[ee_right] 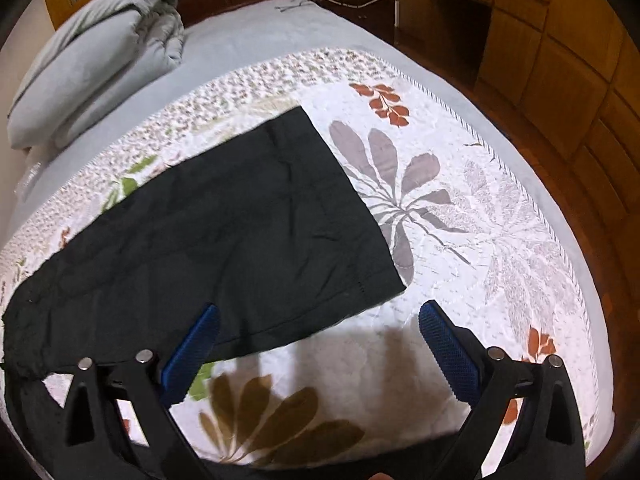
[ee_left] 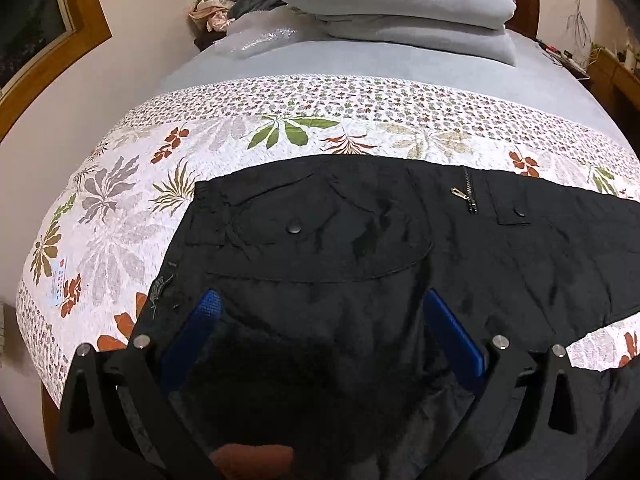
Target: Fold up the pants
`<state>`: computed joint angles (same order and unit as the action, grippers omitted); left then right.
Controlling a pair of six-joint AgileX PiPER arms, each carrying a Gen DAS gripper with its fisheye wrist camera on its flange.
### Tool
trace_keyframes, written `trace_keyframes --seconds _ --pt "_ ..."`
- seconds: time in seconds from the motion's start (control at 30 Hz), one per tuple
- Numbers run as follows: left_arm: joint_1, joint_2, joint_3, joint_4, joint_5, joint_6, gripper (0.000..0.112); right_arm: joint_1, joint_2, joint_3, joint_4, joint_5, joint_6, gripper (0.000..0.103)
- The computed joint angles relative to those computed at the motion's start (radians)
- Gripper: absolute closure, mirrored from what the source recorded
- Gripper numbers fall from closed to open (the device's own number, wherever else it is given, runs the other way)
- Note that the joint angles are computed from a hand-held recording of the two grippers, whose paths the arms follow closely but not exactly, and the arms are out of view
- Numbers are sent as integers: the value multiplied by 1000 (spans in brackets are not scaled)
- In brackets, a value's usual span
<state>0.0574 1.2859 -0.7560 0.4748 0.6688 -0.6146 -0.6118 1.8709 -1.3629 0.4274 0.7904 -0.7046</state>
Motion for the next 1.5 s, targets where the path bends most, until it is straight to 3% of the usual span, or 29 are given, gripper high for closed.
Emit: trace_keyframes --seconds 0.2,0.47,0.57,0.8,1.0,1.13,1.23,1.33,1.5 --pt "78 72 -20 -96 -41 129 11 32 64 -88 -42 2 33 3" --pt "154 196 -99 -163 -47 264 11 120 286 -471 -198 166 197 4" --pt "191 245 -134 -242 -37 349 11 139 383 -619 -240 251 233 15" --pt "297 321 -202 -455 -25 614 12 174 426 -674 -275 266 210 16" --pt "498 407 -342 -687 132 956 13 183 463 -740 -299 297 233 11" --pt "613 459 -440 -693 174 986 13 184 479 -748 -299 297 231 10" --pt "673 544 -536 -693 240 987 14 188 446 -672 -293 226 210 11" --pt "699 650 -646 -693 343 968 31 185 429 -636 -281 198 195 13" --pt "716 715 -724 -704 416 964 30 194 419 -622 -302 180 188 11"
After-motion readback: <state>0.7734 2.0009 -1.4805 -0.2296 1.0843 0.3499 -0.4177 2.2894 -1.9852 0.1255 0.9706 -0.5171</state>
